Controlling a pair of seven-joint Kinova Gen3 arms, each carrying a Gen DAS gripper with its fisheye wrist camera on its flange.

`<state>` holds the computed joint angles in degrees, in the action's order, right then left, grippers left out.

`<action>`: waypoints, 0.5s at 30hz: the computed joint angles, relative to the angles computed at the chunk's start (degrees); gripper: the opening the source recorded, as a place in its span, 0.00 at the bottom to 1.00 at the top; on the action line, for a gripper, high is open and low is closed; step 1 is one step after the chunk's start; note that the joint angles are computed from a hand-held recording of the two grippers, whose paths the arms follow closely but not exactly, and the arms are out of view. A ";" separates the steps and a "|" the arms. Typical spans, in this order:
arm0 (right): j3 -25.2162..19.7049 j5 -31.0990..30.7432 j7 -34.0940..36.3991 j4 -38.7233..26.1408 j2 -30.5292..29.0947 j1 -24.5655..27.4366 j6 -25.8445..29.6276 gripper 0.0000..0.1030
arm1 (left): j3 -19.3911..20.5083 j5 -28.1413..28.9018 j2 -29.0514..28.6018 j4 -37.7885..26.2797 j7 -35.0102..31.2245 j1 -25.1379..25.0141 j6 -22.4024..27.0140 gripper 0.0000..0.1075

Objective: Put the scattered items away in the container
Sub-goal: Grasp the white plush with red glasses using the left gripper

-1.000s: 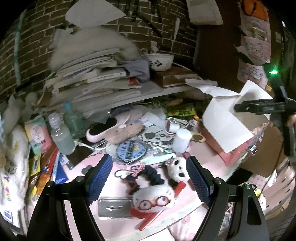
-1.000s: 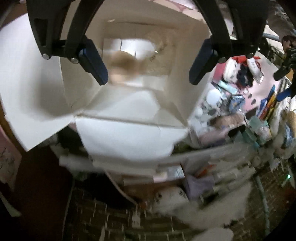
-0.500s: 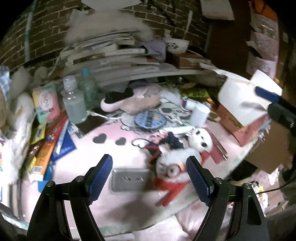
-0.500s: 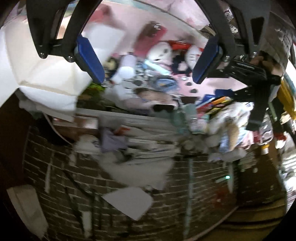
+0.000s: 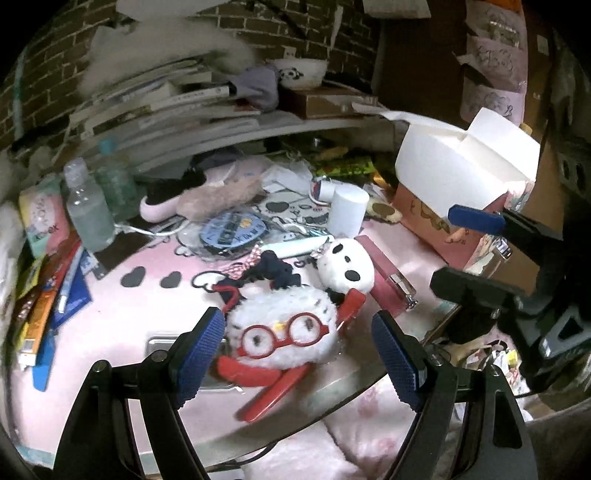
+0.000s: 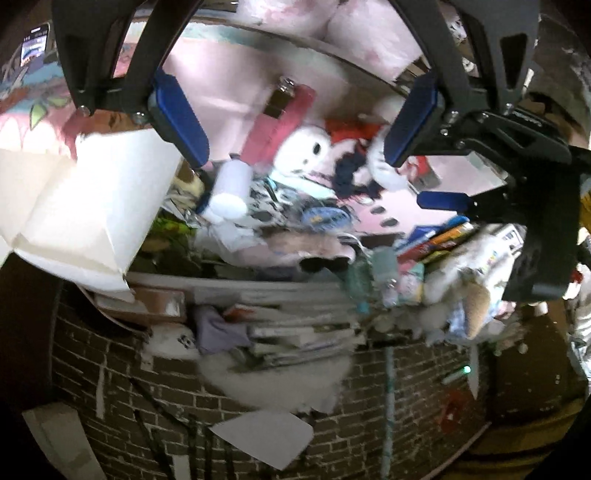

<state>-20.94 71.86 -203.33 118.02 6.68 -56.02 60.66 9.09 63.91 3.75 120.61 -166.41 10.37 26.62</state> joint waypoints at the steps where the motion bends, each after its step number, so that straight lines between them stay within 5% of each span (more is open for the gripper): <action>1: 0.02 -0.06 -0.33 0.27 0.17 0.00 0.07 0.92 | 0.18 -0.46 0.24 -0.05 0.66 0.34 -0.63 0.73; 6: 0.23 -0.54 -1.20 0.29 1.98 -1.02 1.73 0.92 | 0.79 -1.30 0.92 -0.09 2.13 0.71 -2.40 0.67; 8: 0.46 -0.38 -1.96 0.68 1.77 -1.03 0.90 0.92 | 1.05 -2.98 1.20 -0.29 3.94 1.03 -3.42 0.55; 15: 0.71 -0.16 -3.24 0.97 1.93 -0.96 0.20 0.92 | 1.88 -1.46 2.17 -0.33 2.73 -0.33 -3.49 0.53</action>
